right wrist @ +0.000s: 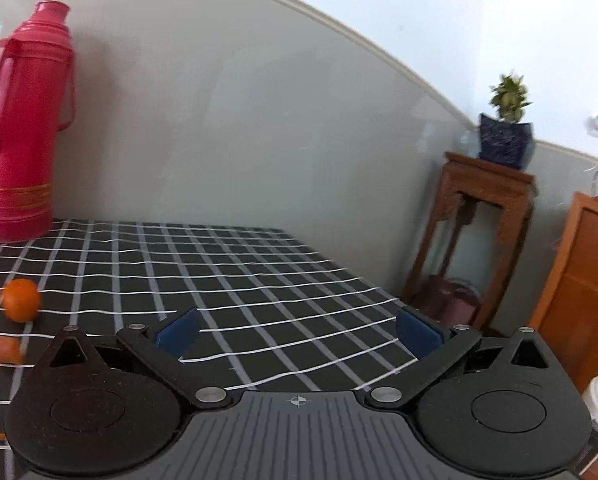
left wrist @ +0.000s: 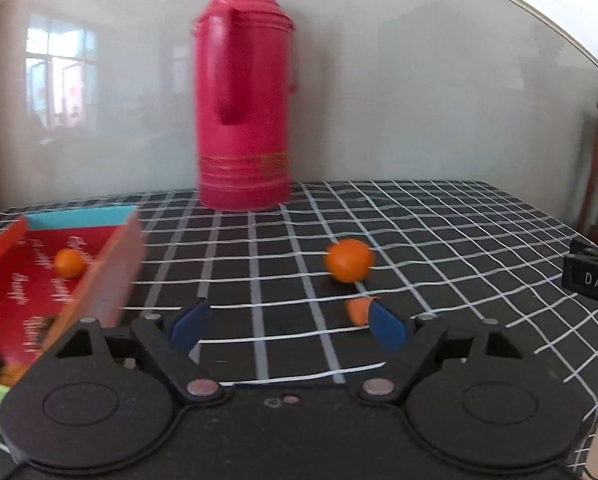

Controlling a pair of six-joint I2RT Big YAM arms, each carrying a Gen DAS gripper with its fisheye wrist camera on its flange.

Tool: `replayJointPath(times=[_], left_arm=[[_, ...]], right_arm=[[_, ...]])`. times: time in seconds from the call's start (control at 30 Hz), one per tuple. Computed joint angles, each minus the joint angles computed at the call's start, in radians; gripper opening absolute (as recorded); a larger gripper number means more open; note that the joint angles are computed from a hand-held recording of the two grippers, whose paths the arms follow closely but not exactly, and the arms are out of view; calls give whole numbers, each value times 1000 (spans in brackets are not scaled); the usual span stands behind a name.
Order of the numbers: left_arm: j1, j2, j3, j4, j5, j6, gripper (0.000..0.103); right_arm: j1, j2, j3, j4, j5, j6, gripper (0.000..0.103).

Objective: Organize fruits
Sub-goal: 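Move the left gripper to the carrot piece and close on it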

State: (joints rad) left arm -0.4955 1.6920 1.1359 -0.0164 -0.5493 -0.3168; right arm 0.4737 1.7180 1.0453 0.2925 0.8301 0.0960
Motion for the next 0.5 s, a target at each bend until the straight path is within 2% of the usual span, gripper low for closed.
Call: replayJointPath(times=[0.17,0.5], left_arm=[[-2,60,70,-36,58,-22,72],[6,150,184,-110,88,-54,63]], right_arm=[[-35,-5,2,-61,-7,51,103],[-79,-22,-20,-82,-41,81,103]])
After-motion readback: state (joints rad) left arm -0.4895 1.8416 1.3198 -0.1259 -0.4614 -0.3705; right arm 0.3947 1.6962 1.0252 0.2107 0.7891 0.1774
